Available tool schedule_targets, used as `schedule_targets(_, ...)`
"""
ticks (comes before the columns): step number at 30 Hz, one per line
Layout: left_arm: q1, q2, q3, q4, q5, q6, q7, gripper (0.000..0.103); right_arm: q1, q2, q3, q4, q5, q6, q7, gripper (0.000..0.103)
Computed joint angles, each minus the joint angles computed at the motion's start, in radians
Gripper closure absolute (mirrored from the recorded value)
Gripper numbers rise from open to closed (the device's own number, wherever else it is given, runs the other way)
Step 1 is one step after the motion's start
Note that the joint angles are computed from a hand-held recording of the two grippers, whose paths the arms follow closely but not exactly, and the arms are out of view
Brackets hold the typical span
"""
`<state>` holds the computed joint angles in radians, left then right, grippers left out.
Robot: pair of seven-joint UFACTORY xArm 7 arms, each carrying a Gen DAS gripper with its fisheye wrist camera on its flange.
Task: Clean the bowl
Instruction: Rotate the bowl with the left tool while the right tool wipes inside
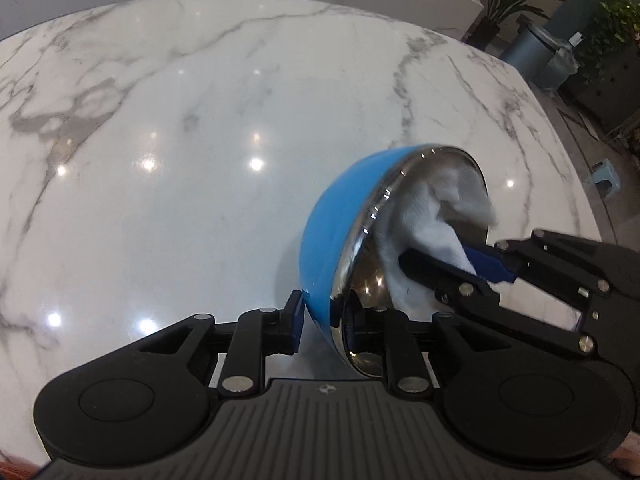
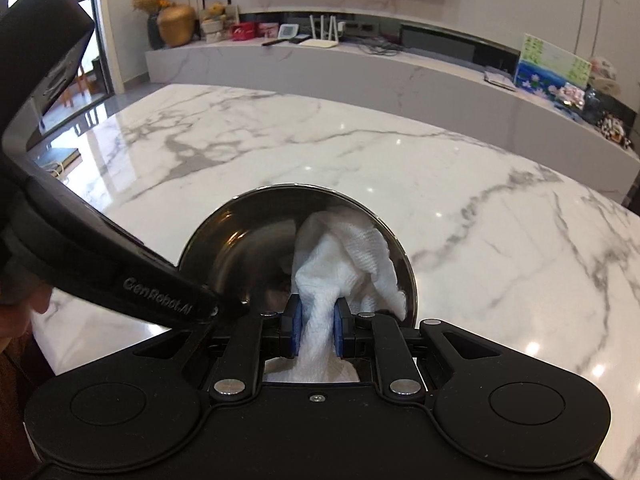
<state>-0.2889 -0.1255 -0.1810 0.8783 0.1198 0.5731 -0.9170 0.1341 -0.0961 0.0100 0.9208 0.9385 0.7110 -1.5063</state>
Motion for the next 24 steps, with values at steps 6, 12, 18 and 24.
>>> schedule_targets(6,0.023,-0.023,0.000,-0.023,0.049,-0.005,-0.058,0.069,-0.001,0.044,0.021,0.057,-0.101,0.017,0.094,0.089)
schedule_targets(12,0.055,-0.032,-0.008,-0.016,0.149,-0.007,-0.103,0.067,-0.003,0.067,0.034,0.095,-0.191,0.060,0.146,0.090)
schedule_targets(18,0.056,0.001,0.005,0.029,0.189,0.020,-0.036,0.092,-0.005,0.086,0.044,0.123,-0.264,0.080,0.170,0.089)
schedule_targets(24,0.053,0.015,0.013,0.024,0.196,-0.018,-0.005,0.095,-0.002,0.106,0.055,0.165,-0.302,0.101,0.203,0.088)
